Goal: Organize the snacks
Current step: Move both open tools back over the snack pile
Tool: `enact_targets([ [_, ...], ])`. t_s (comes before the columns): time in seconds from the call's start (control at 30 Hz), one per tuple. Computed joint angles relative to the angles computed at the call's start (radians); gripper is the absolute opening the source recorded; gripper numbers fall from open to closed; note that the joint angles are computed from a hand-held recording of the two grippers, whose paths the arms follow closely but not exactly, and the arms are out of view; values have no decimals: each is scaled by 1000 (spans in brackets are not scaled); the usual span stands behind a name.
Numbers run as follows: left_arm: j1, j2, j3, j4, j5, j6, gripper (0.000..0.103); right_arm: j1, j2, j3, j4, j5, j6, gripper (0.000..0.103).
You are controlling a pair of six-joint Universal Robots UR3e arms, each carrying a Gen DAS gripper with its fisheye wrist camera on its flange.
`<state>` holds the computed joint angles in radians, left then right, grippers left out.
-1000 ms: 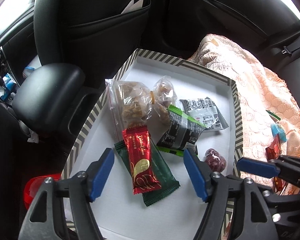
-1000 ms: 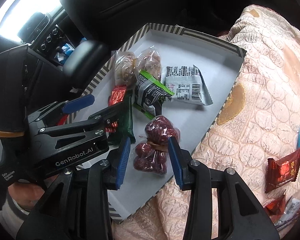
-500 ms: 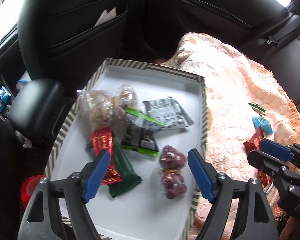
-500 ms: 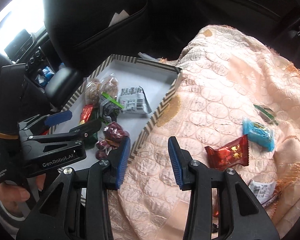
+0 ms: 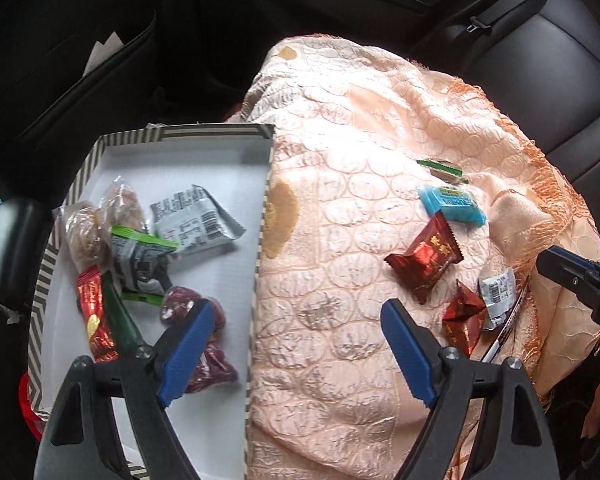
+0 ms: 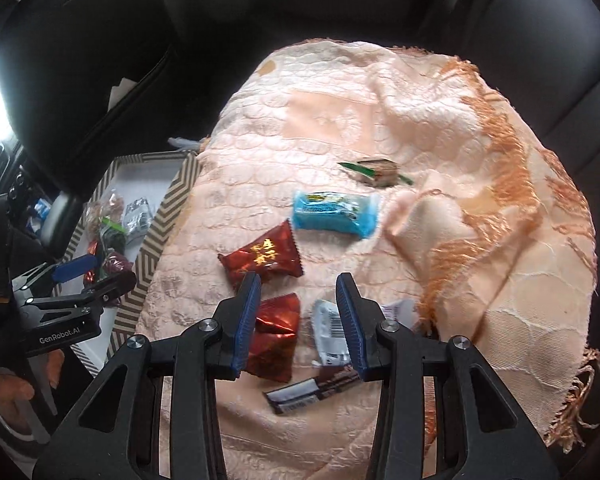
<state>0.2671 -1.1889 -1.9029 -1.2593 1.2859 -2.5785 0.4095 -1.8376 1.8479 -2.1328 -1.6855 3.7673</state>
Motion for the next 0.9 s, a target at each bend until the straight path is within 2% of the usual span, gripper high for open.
enact_targets([
  [0.1,-57,-34,18,-1,9,-41,87,-35,-79,66,15,18,1,39],
  [0.3,-146,-71,27,34,41,-80,87,-30,-130,133,-3,35,13,39],
  [0.9,-170,-123,85,23,49,-77,87,3,-119,97,26,37,12,39],
])
